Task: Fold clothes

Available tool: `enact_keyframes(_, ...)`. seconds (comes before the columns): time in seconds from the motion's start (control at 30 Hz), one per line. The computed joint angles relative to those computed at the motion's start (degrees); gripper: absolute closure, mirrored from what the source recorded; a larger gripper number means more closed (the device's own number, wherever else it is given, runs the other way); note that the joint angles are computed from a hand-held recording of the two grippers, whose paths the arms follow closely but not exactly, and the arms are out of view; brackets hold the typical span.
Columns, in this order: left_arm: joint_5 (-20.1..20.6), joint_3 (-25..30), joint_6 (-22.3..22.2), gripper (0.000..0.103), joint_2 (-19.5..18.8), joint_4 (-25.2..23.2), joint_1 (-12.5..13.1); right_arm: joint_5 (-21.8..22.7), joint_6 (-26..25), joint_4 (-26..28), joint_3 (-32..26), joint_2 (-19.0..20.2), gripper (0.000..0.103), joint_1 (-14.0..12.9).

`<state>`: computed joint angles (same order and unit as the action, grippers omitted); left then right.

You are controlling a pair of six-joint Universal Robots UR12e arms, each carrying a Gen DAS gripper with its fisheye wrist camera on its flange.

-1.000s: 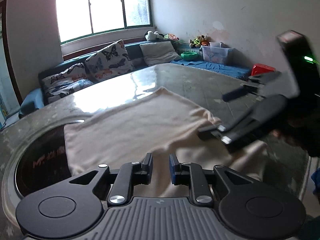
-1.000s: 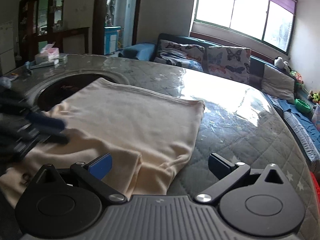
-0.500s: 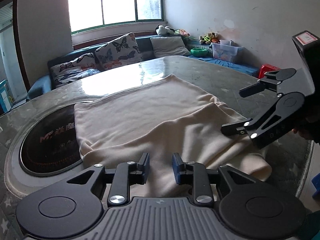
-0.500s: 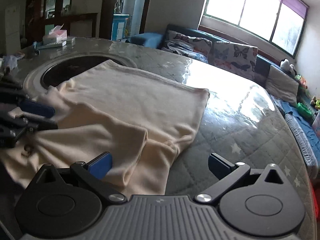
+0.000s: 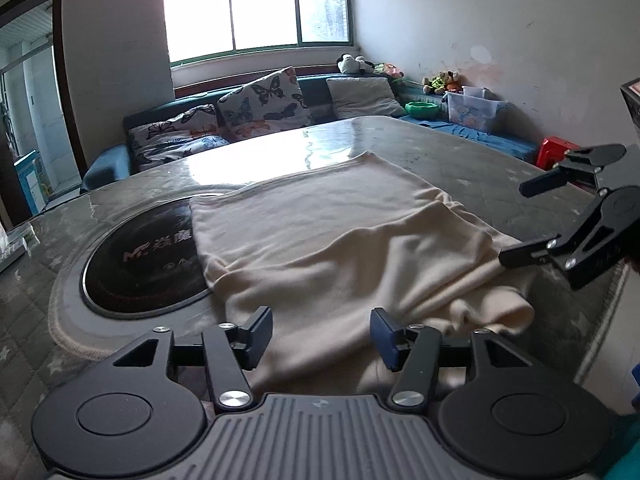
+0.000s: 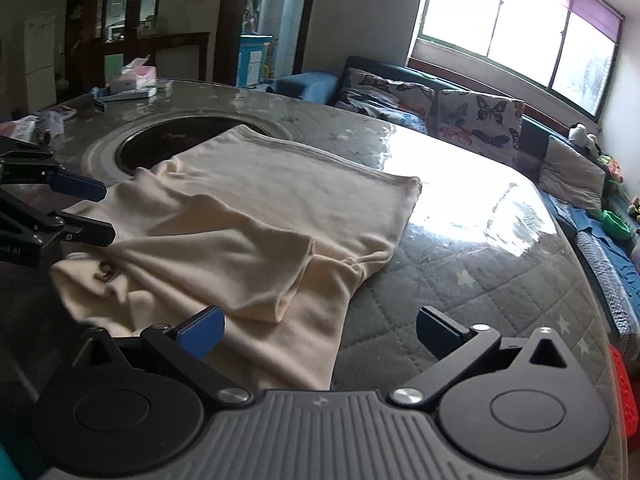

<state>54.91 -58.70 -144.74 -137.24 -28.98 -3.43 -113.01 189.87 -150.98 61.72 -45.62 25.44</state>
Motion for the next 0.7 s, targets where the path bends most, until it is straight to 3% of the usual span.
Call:
enact_keyframes(0.43, 0.7, -5.4, 2.5, 0.025, 3.3, 0.9, 0.7, 0.6, -2.1, -1.7, 3.2, -2.0, 0.000, 0.8)
enact_keyframes(0.7, -1.7, -8.0, 8.1, 0.030, 4.7, 0.3, 1.1, 0.7, -1.5, -2.5, 5.3, -3.1, 0.000, 1.3)
